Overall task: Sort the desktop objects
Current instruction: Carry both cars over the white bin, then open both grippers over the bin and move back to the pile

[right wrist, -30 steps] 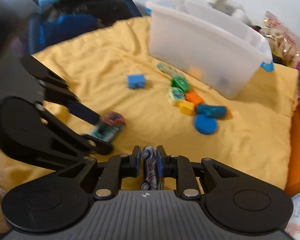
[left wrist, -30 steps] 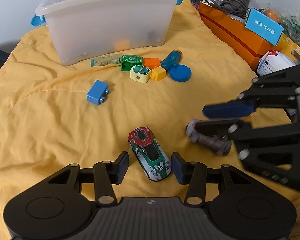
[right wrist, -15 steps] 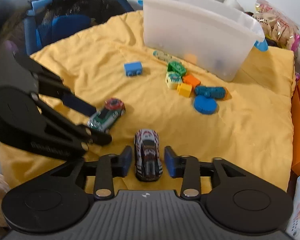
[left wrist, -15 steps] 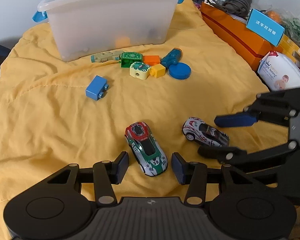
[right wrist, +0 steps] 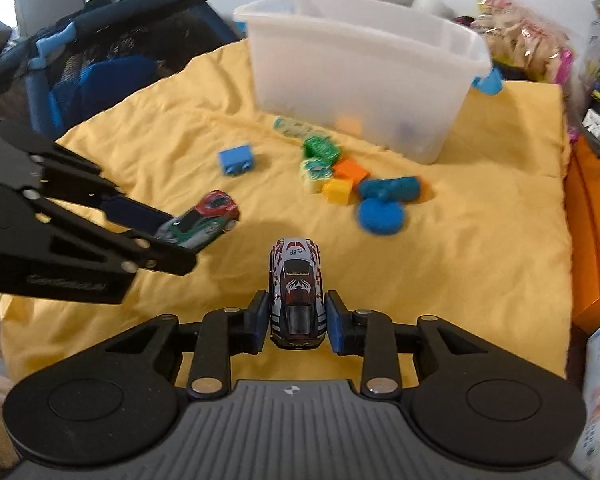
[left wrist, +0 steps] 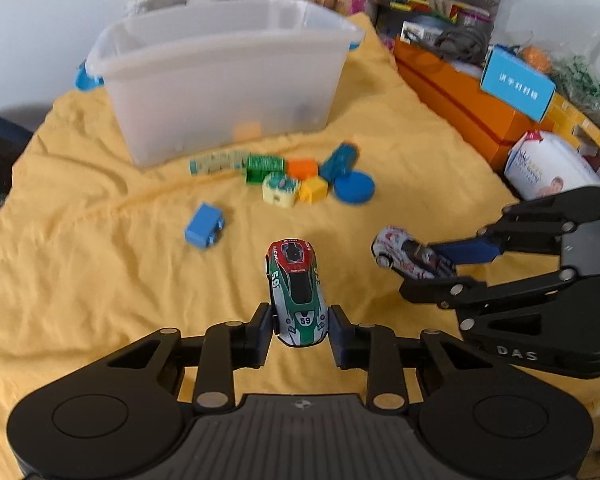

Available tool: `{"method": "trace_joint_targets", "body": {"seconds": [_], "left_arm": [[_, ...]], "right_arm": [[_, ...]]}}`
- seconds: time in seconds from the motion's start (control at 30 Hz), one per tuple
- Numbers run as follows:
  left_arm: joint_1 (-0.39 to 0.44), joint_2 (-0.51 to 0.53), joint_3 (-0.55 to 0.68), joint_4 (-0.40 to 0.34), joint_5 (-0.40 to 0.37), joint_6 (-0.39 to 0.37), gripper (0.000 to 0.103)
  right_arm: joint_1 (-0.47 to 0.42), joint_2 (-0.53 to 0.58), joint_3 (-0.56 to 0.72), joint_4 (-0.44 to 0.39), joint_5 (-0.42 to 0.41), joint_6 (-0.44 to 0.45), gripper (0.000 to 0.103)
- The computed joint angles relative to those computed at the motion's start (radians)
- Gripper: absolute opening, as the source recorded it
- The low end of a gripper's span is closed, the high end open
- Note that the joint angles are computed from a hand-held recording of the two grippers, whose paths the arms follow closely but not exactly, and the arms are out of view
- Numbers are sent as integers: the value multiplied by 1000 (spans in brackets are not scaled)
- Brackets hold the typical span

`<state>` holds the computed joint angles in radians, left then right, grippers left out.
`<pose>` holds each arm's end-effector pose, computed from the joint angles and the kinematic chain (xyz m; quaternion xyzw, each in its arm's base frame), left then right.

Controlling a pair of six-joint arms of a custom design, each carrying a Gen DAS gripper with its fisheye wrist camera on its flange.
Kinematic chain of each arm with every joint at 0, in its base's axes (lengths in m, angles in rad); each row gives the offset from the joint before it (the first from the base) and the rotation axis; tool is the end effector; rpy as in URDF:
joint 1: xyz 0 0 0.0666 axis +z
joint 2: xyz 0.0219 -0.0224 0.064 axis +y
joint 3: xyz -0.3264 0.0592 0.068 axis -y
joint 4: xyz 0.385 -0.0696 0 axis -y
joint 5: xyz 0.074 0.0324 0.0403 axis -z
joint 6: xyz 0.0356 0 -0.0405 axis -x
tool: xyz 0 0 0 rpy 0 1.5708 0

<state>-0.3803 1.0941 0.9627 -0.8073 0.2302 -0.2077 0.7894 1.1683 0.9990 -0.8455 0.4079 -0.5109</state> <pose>0.3481 -0.1483 0.3136 0.3078 0.8933 -0.1354 0.2982 0.2866 0.2682 0.3020 -0.0757 0.9403 0.0076 0.3318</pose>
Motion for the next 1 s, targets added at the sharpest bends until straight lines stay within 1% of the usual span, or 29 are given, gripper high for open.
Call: {"method": "trace_joint_targets", "body": {"seconds": [0.07, 0.13, 0.2, 0.27, 0.33, 0.43, 0.5, 0.6, 0.67, 0.7, 0.73, 0.77, 0.8, 0.9, 1.0], "left_arm": [[5, 7, 26, 9, 6, 4, 33], [17, 30, 73, 15, 31, 18, 33], [37, 67, 137, 32, 67, 44, 33], [53, 109, 206, 65, 75, 64, 33], [62, 155, 280, 98, 66, 77, 33], [61, 235, 391, 130, 40, 71, 33], [56, 285, 448, 146, 21, 64, 33], [43, 354, 521, 160, -20, 58, 33], [36, 418, 582, 152, -47, 56, 34], [39, 437, 594, 155, -51, 50, 35], [34, 451, 599, 166, -74, 39, 39], [29, 458, 604, 152, -104, 26, 43], [29, 448, 587, 148, -119, 13, 43], [43, 375, 489, 198, -78, 1, 43], [66, 282, 376, 232, -31, 37, 47]], "right_arm": [[-20, -5, 6, -3, -7, -13, 33], [-41, -11, 20, 7, 10, 8, 33], [-68, -12, 43, 31, 42, 38, 33], [-117, -12, 73, 71, 36, 60, 33], [-171, -10, 106, 129, 12, 66, 33], [-224, 39, 185, 193, 39, 147, 33], [-257, 92, 243, 203, 40, 169, 33], [-301, 169, 320, 203, 31, 173, 33], [-317, 207, 356, 205, 38, 181, 33], [-324, 227, 371, 210, 46, 186, 34], [-326, 243, 384, 201, 61, 191, 37], [-323, 254, 392, 184, 79, 195, 40], [-327, 259, 394, 182, 85, 197, 42], [-318, 198, 317, 220, 67, 175, 42], [-291, 128, 235, 234, 80, 152, 42]]}}
